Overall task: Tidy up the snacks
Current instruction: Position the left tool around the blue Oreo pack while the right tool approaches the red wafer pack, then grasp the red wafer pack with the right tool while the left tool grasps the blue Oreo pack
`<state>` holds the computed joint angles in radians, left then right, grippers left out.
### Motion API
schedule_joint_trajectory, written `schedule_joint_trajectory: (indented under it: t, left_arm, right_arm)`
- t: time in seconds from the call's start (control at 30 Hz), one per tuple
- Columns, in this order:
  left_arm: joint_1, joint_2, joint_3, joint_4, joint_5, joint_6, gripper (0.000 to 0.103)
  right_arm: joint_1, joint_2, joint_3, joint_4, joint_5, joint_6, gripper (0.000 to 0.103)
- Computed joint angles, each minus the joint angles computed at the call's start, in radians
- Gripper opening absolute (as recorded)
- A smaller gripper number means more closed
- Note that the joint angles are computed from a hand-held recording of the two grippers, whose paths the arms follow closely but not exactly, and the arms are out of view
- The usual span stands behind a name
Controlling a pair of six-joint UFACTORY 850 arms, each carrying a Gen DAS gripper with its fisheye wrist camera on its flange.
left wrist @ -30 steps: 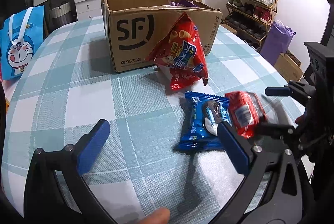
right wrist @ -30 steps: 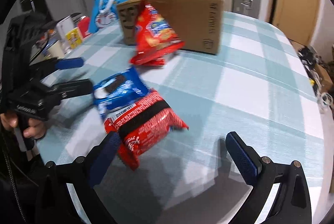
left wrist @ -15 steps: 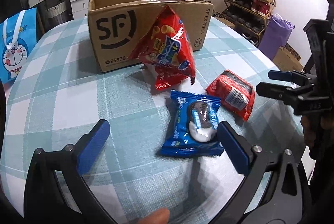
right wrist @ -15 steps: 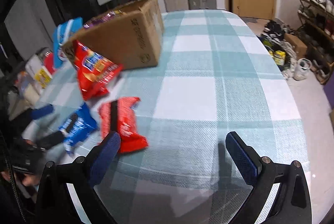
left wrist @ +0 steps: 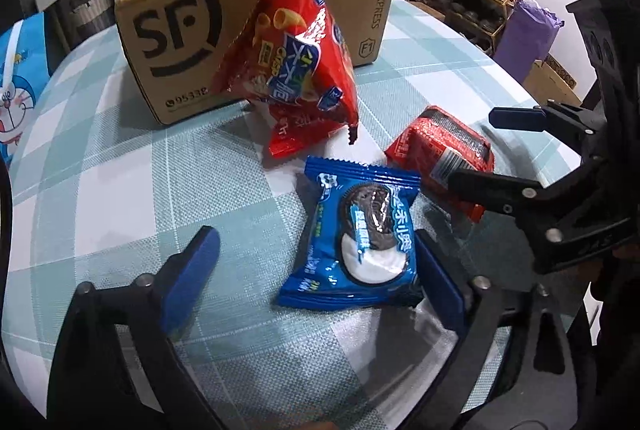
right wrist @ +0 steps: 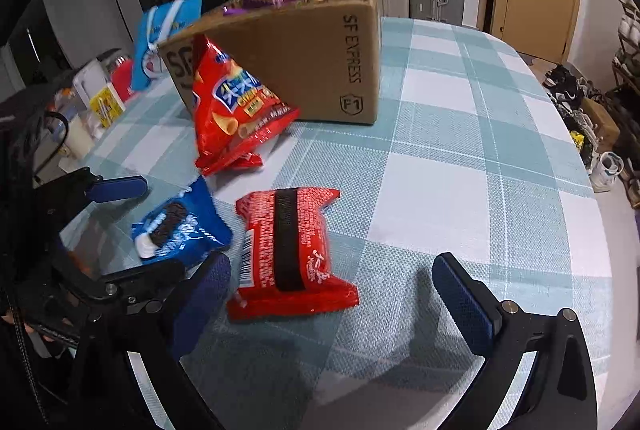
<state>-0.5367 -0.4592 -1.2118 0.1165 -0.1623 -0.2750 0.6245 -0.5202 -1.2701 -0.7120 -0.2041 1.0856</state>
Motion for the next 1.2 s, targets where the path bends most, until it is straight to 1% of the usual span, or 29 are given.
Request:
schedule_joint_trajectory:
  t: [0.03, 0.1, 0.23, 0.3, 0.37, 0.43, 0.47, 0.5, 0.53, 0.57, 0.6, 0.7, 0.8, 0.9, 0.97, 1.1, 1.2]
  left_arm:
    - [0.0, -0.002, -0.001, 0.014, 0.003, -0.012, 0.089]
    - [-0.001, -0.003, -0.002, 0.075, 0.007, -0.068, 0.084]
    - [0.008, 0.0, 0.007, 0.063, 0.026, -0.064, 0.078]
    - [0.01, 0.0, 0.009, 0.117, 0.03, -0.116, 0.074]
    - [0.012, 0.001, 0.012, 0.199, 0.035, -0.201, 0.07]
    - [0.012, 0.001, 0.014, 0.273, 0.034, -0.271, 0.068]
    - [0.012, 0.001, 0.013, 0.331, 0.031, -0.329, 0.067]
    - [0.015, 0.006, 0.02, 0.351, 0.032, -0.349, 0.067]
    - [0.017, 0.008, 0.023, 0.373, 0.033, -0.374, 0.067]
    - [0.019, 0.009, 0.025, 0.371, 0.035, -0.373, 0.067]
    - [0.021, 0.01, 0.025, 0.355, 0.038, -0.357, 0.067]
    - [0.023, 0.015, 0.035, 0.388, 0.05, -0.389, 0.067]
    - [0.021, 0.014, 0.037, 0.468, 0.052, -0.468, 0.067]
    - [0.024, 0.014, 0.038, 0.459, 0.056, -0.467, 0.067]
    - [0.024, 0.016, 0.04, 0.448, 0.058, -0.456, 0.067]
    - [0.02, 0.013, 0.036, 0.485, 0.049, -0.488, 0.067]
    - [0.018, 0.013, 0.036, 0.5, 0.046, -0.503, 0.067]
  right_arm:
    - [0.001, -0.005, -0.006, -0.016, -0.01, 0.013, 0.102]
    - [0.001, -0.015, -0.017, -0.014, -0.029, 0.005, 0.102]
    - [-0.004, -0.022, -0.024, -0.001, -0.03, -0.012, 0.102]
    - [-0.007, -0.023, -0.024, 0.016, -0.021, -0.025, 0.102]
    - [-0.005, -0.025, -0.027, 0.01, -0.017, -0.022, 0.095]
    - [-0.005, -0.029, -0.033, 0.084, -0.005, -0.101, 0.084]
    - [-0.002, -0.032, -0.037, 0.092, -0.007, -0.115, 0.084]
    - [0.003, -0.035, -0.042, 0.081, -0.016, -0.11, 0.083]
    - [0.004, -0.034, -0.043, 0.112, -0.011, -0.144, 0.082]
    - [0.002, -0.029, -0.036, 0.157, 0.011, -0.181, 0.082]
    - [0.001, -0.024, -0.029, 0.163, 0.03, -0.177, 0.082]
    - [0.01, -0.024, -0.031, 0.119, 0.016, -0.146, 0.082]
    - [0.013, -0.025, -0.032, 0.144, 0.01, -0.171, 0.082]
    - [0.009, -0.02, -0.022, 0.156, 0.032, -0.161, 0.082]
    - [0.003, -0.016, -0.012, 0.193, 0.056, -0.183, 0.083]
    - [0.011, -0.023, -0.019, 0.146, 0.043, -0.148, 0.087]
    - [0.016, -0.028, -0.026, 0.118, 0.029, -0.125, 0.088]
